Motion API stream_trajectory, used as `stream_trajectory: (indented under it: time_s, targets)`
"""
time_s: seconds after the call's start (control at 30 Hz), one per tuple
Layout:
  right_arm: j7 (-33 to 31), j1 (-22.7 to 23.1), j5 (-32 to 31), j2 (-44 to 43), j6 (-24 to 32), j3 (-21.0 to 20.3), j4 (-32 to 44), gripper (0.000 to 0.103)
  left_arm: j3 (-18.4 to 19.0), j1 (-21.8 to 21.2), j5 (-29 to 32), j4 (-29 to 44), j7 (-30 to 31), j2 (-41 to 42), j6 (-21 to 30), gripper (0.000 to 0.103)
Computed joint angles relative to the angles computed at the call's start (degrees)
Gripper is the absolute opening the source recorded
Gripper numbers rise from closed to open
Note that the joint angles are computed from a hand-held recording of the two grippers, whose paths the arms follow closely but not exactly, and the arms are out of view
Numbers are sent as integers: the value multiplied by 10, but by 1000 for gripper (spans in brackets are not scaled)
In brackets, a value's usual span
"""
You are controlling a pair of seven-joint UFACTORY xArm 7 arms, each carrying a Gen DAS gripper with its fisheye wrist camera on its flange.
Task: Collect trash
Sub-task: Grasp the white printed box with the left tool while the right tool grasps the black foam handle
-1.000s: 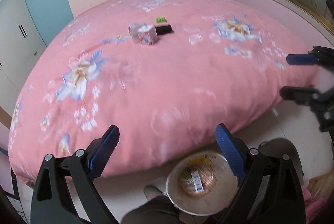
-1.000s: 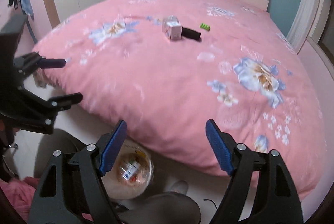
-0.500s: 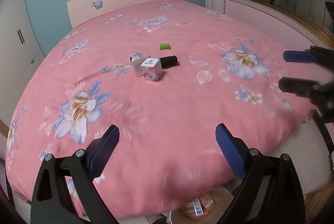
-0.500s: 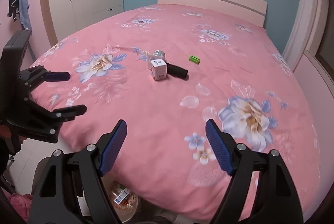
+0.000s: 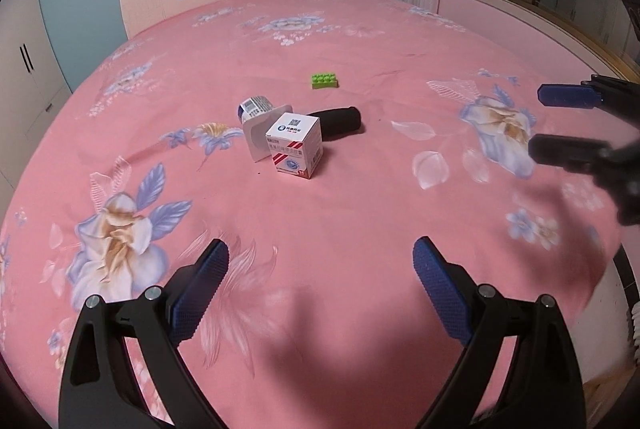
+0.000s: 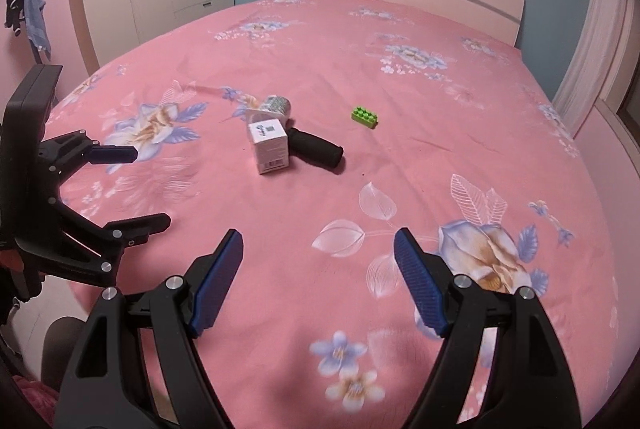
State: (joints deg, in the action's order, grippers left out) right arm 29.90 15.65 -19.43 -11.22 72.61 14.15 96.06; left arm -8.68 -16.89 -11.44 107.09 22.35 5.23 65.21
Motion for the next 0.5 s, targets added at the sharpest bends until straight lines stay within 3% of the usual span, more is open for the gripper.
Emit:
stream_trajectory:
  time_s: [0.27, 0.5]
  targets:
    - [-61, -10, 35, 61, -47, -40, -9, 77, -4, -12, 13, 84, -18, 107, 0, 95]
    - [-143, -25, 87, 148, -78, -76, 34, 77, -3, -25, 24, 193, -24, 212, -5, 95]
